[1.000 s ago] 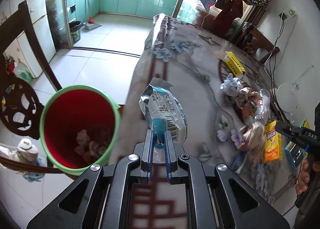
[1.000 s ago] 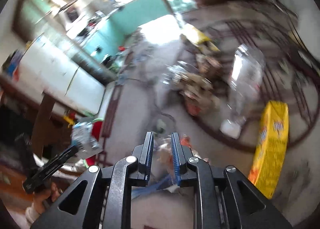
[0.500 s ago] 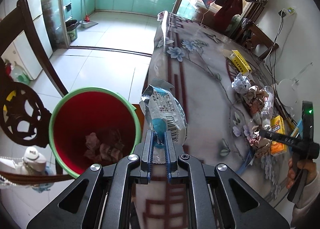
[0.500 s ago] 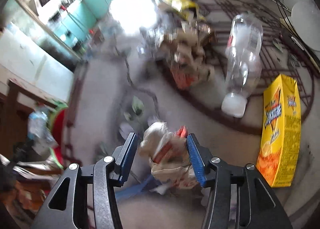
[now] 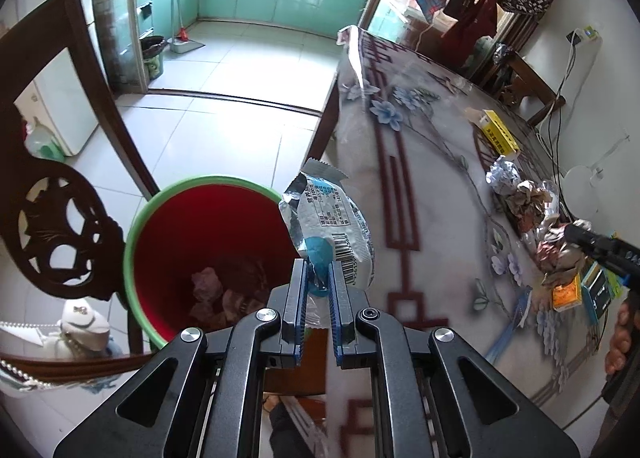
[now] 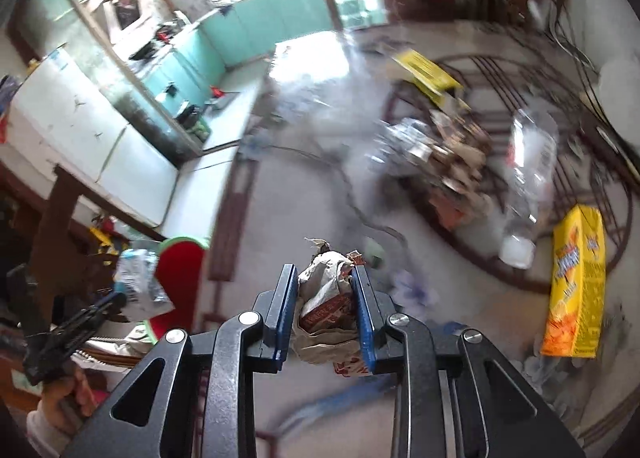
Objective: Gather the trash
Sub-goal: 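Open both tools over the red bucket to drop the wrapper and crumpled paper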
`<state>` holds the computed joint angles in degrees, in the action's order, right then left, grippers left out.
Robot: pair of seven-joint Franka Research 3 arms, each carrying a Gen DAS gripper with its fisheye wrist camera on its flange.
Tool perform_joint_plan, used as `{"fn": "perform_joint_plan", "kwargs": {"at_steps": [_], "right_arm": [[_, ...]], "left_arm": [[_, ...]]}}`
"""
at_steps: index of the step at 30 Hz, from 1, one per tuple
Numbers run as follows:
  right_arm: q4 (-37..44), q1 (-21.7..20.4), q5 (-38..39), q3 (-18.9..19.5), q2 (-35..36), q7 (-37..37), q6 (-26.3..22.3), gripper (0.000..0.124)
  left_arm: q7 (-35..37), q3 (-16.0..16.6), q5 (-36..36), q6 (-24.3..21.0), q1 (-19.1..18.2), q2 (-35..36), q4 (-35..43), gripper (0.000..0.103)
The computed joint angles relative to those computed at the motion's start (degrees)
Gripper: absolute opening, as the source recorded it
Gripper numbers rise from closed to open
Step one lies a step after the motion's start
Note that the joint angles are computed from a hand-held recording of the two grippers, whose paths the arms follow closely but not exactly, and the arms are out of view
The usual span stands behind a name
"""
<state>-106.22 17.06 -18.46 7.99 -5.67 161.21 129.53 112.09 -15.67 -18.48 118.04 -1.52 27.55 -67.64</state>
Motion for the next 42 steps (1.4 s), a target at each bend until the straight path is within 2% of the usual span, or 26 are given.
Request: {"fn": "perform_joint_plan", "kwargs": {"at_steps": [6,15,23,32,37,38,40,42], "right_arm": [[8.29,2.13,0.56,-0.44,6.63,-4.88,2.14,0.025],[23.47,6.77,9.75,-2.56,20.48,-16.91,6.53,0.025],[36.69,10.03,16.49,-4.37,31.3,-25.4,5.78,0.025],[43.33,11.59,19.07,-6.03,36.03,-28.78,3.87,0.025],[42.55,11.25,20.47,-6.09,36.08,-29.56,5.06,0.025],[42.58,11.32,20.51,-6.24,36.21,-29.35,5.33,0.027],[42.09,11.1,21.23,-6.2,36.17,-28.95,5.98,0.038],[41.81,11.03,21.64,-6.3,36.06,-28.39,6.35,0.042]], "left_arm": [[-0.93,0.79,0.18,0.91,1.06,-0.3,-0.79,0.01],[-4.13,2.42,1.9,3.07,2.72,-1.54,-3.87,0.01],[-6.06,3.1,3.6,4.53,3.72,-1.91,-5.01,0.01],[-7.01,3.05,4.63,4.85,4.15,-0.64,-3.35,0.01],[-6.99,2.84,5.22,4.31,4.01,0.69,-1.49,0.01],[-7.15,2.88,5.49,4.17,3.89,1.0,-1.01,0.011],[-7.78,3.02,5.99,4.72,3.71,1.09,-0.91,0.022],[-8.18,2.89,5.63,6.18,3.92,0.73,-1.47,0.046]]}}
